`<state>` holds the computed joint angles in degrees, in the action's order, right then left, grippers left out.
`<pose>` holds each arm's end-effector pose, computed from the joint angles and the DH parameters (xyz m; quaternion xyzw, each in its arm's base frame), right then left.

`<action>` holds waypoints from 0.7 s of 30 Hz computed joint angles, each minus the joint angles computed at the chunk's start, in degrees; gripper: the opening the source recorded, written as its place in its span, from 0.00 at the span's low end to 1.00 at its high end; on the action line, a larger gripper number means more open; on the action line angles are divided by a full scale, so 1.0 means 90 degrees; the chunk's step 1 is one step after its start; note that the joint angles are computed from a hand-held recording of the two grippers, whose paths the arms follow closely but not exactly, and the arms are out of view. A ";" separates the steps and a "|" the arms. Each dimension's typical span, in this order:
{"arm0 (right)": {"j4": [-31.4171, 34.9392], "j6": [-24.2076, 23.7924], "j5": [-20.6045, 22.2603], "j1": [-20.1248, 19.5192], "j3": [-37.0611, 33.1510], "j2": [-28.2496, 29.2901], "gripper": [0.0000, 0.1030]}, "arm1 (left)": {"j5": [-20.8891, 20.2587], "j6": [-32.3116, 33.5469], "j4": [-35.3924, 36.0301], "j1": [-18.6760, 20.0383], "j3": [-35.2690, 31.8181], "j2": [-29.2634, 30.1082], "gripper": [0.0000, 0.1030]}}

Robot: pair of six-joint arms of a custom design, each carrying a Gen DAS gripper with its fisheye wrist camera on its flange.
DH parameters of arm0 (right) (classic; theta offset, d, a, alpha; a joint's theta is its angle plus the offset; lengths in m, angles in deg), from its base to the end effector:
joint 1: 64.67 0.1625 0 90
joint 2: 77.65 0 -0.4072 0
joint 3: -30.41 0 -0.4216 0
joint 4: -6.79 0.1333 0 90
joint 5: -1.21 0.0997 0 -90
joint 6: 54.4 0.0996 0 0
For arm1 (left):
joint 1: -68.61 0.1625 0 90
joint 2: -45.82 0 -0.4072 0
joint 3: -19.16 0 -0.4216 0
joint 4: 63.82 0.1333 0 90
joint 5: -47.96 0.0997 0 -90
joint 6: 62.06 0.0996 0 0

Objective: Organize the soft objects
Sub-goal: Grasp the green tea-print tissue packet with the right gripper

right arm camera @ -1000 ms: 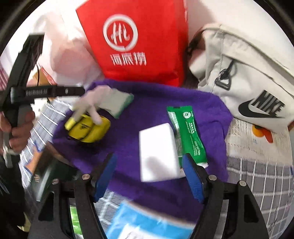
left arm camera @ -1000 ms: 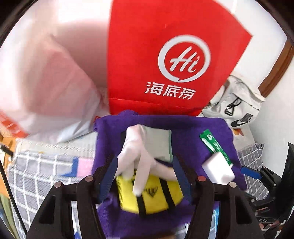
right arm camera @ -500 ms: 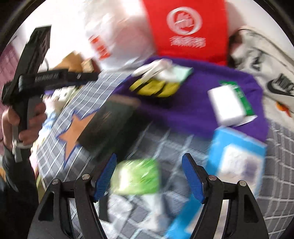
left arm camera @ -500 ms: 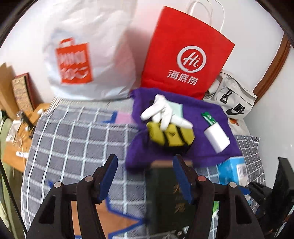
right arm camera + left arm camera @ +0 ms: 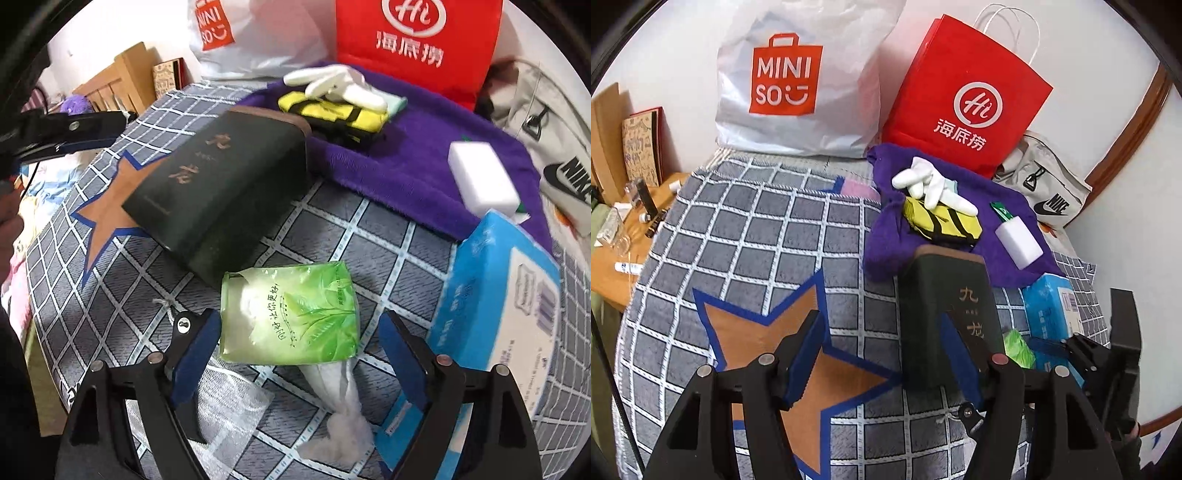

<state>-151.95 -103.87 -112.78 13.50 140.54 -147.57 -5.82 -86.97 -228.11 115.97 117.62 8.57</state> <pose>-0.0307 -0.5993 0.2404 0.2574 -0.9138 0.1047 0.2962 -0.2939 -0.6028 -0.0162 0.1105 0.9385 -0.2617 0.1965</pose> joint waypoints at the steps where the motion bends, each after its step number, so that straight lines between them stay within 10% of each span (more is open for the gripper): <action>1: -0.0054 -0.0030 0.0011 0.0007 0.0017 0.0021 0.85 | -0.0032 0.0002 -0.0016 0.0002 0.0016 0.0001 0.61; 9: -0.0820 -0.0251 -0.0429 0.0123 0.0126 0.0322 0.86 | -0.0127 -0.0177 0.0064 -0.0054 0.0193 -0.0034 0.61; 11: -0.0701 -0.0191 -0.0203 0.0094 0.0199 0.0169 0.70 | -0.0074 -0.0262 0.0114 -0.0103 0.0259 -0.0057 0.61; 21: -0.0385 0.0178 0.0959 -0.0139 0.0908 -0.1005 0.70 | 0.0024 -0.0920 0.0593 -0.0502 0.0605 -0.0083 0.61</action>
